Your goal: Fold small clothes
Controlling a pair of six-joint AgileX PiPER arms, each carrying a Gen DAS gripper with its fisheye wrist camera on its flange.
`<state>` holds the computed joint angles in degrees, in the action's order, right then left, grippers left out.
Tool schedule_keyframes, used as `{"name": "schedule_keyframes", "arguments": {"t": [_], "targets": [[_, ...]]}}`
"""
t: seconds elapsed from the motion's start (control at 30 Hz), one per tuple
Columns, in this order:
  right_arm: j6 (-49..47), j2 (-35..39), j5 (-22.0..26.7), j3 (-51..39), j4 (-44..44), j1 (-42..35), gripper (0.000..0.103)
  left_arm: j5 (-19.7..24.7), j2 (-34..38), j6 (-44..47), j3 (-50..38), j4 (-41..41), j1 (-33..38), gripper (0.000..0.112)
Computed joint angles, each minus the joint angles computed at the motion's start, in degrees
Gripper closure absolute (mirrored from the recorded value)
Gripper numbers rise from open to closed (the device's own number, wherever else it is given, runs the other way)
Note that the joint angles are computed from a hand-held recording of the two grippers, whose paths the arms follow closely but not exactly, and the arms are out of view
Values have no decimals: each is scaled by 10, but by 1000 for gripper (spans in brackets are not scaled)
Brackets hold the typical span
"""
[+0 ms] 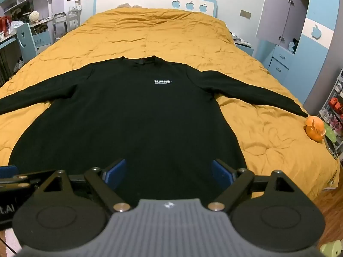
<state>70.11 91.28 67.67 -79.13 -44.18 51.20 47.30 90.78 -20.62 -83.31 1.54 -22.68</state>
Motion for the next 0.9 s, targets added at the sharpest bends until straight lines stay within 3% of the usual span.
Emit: {"name": "schedule_keyframes", "arguments": {"t": [0.9], "targets": [[2,7,-1,0,0,-1,21,3,0,1,-1,0,1,25]]}}
